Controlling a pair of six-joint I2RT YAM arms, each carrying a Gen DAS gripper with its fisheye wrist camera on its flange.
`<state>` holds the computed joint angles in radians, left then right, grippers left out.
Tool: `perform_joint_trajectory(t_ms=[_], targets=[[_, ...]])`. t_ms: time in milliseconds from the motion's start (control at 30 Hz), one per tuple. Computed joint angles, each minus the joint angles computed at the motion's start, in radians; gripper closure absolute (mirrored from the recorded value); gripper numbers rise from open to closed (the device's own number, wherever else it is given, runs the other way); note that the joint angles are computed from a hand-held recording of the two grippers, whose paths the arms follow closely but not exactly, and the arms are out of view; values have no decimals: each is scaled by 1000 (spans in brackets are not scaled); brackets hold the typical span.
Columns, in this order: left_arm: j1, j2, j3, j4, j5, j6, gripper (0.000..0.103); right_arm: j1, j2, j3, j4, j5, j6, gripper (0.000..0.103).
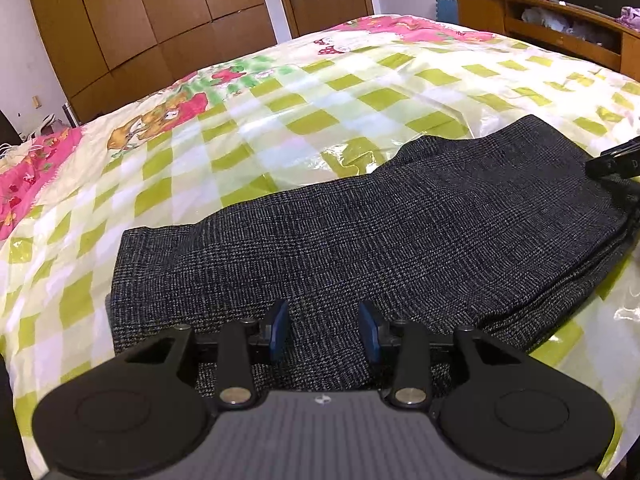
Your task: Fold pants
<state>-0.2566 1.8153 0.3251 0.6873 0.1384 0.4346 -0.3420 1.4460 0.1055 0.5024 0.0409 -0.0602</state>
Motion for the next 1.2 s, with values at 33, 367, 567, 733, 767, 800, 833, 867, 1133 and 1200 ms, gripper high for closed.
perform_joint_trajectory(t_ms=[33, 367, 567, 733, 767, 800, 833, 867, 1133, 1200], targets=[[-4, -3, 4, -9, -5, -2, 52, -3, 3, -1, 5, -6, -2, 73], [-46, -1, 19, -24, -59, -4, 52, -62, 22, 1, 22, -102, -22, 72], [-51, -6, 24, -33, -61, -9, 52, -109, 40, 10, 23, -167, -46, 71], [-57, -9, 23, -31, -37, -17, 52, -165, 35, 27, -18, -235, -75, 71], [-62, -7, 20, -26, -37, -19, 52, -177, 29, 30, -33, -249, -82, 71], [-65, -6, 19, -23, -35, -20, 52, -188, 27, 33, -42, -263, -91, 71], [-67, -7, 19, -25, -29, -22, 52, -206, 26, 38, -57, -285, -101, 72], [-68, -6, 20, -26, -25, -23, 52, -223, 25, 40, -66, -303, -106, 72], [-85, 2, 27, -31, -11, -33, 52, -401, 29, 102, -205, -469, -189, 73], [-90, 8, 31, -30, -13, -35, 52, -443, 34, 125, -262, -525, -215, 70]])
